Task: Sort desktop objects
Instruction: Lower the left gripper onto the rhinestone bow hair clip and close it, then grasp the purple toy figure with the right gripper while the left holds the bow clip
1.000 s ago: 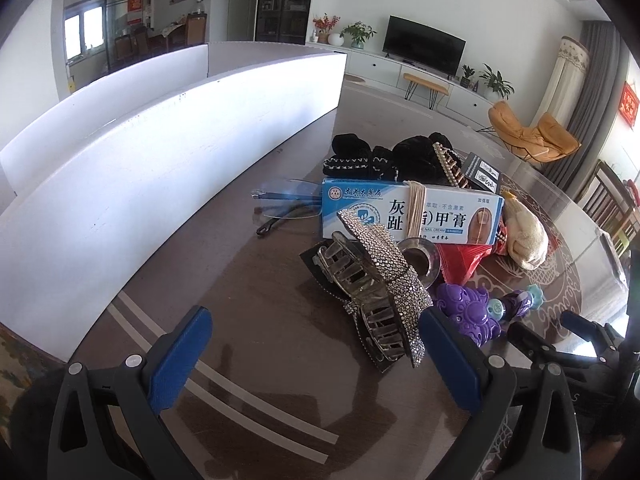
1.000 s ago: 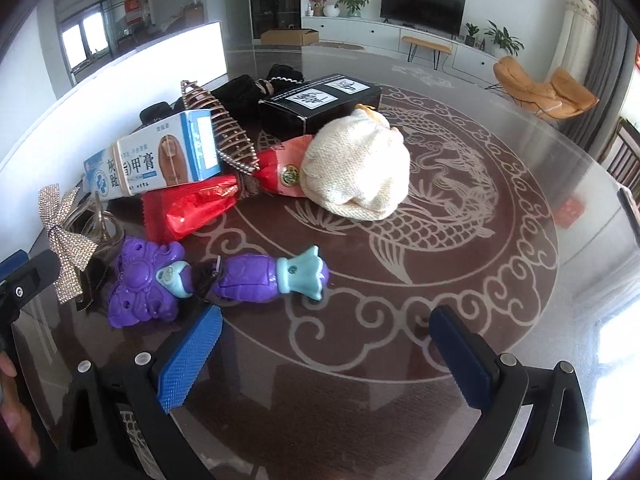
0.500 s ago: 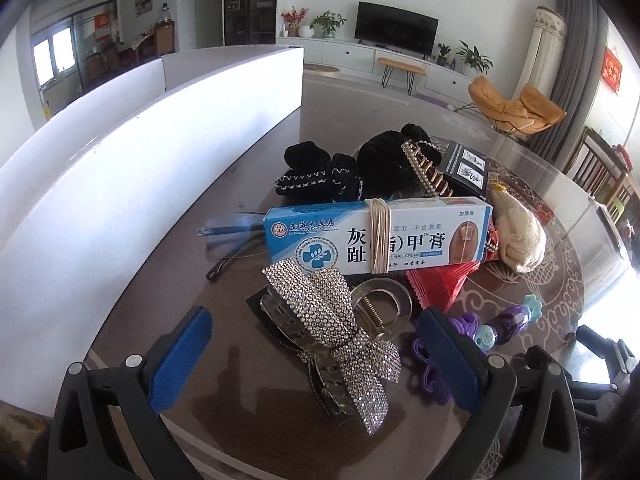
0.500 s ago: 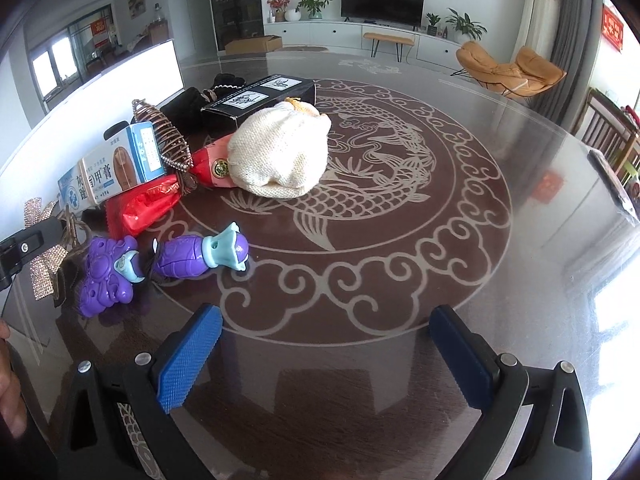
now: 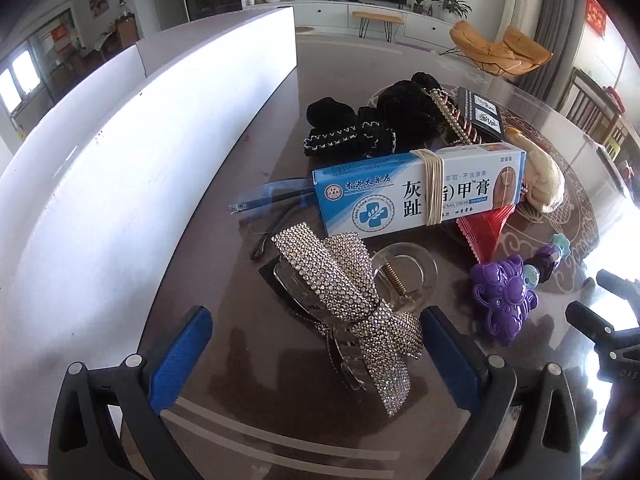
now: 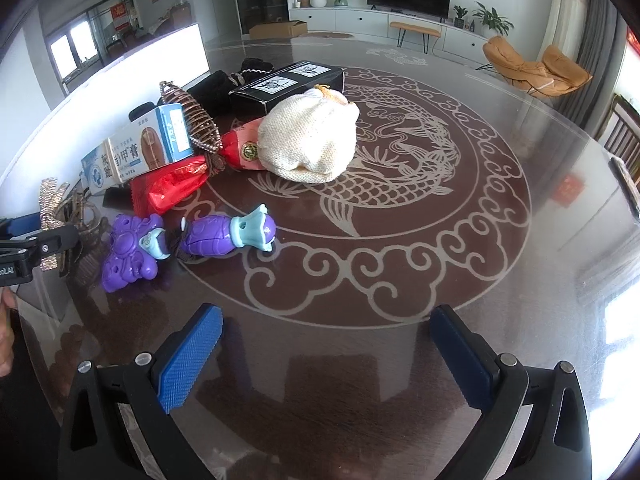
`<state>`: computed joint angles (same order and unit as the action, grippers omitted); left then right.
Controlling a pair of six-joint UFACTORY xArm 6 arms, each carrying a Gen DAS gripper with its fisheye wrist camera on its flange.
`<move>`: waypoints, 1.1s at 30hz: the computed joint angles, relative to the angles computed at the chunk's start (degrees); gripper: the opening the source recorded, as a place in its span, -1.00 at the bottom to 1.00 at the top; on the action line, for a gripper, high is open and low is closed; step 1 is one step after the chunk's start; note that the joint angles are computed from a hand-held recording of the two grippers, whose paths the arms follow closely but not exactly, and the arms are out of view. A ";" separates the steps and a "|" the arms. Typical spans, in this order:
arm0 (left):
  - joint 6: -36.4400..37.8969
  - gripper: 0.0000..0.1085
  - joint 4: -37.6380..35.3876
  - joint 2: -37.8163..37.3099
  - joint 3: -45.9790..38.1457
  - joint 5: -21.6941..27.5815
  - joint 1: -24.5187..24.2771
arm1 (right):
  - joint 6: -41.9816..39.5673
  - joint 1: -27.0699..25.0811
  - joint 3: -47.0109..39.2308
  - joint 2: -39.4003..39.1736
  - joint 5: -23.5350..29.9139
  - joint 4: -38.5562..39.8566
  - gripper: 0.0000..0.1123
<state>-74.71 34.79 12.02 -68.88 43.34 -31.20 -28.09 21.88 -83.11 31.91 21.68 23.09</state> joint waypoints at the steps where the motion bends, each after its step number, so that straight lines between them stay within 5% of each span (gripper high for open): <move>1: -0.19 0.90 -0.15 0.07 -0.07 -0.12 0.04 | -3.01 0.09 -0.27 -0.66 2.06 5.04 0.83; 4: 0.24 0.90 -0.44 1.49 -1.51 0.20 -0.15 | -2.07 1.41 -2.45 -0.33 1.49 8.71 0.83; 7: 2.29 0.90 -0.72 2.75 -3.50 3.99 -0.99 | 10.23 2.74 -7.35 3.42 -3.50 3.12 0.83; 12: 7.09 0.90 -5.36 -0.51 0.09 2.48 0.69 | 20.70 4.03 -15.36 9.22 1.64 -11.31 0.83; 18: 15.29 0.90 -8.09 -3.81 3.34 1.51 1.37 | 15.36 2.26 0.79 -0.69 -8.08 -16.63 0.83; 21: 16.05 0.90 -7.13 -4.64 3.79 0.41 0.54 | 4.65 1.36 7.01 -6.25 -12.47 -7.65 0.83; 23: 15.05 0.90 -5.17 -4.11 2.69 0.77 0.17 | -2.99 0.59 7.09 -8.23 -8.06 -0.73 0.83; 28: 13.90 0.90 -5.19 3.86 -7.16 7.63 -0.45 | -2.44 -1.90 4.95 -8.68 7.27 5.24 0.83; 30: 14.77 0.61 -6.52 4.36 -6.64 6.18 -0.06 | -5.19 -1.59 6.11 -9.08 8.87 11.04 0.83; 31: 13.90 0.14 -6.03 3.53 -5.41 4.03 0.05 | -6.17 -1.06 7.12 -9.41 8.81 12.98 0.83; 32: 13.73 -0.08 -6.47 2.53 -4.07 2.14 0.29 | -7.43 -0.58 7.89 -9.68 9.08 15.01 0.83; 33: 13.27 -0.08 -6.42 1.56 -3.00 1.45 0.37 | -8.72 -0.10 8.71 -10.03 9.49 17.08 0.83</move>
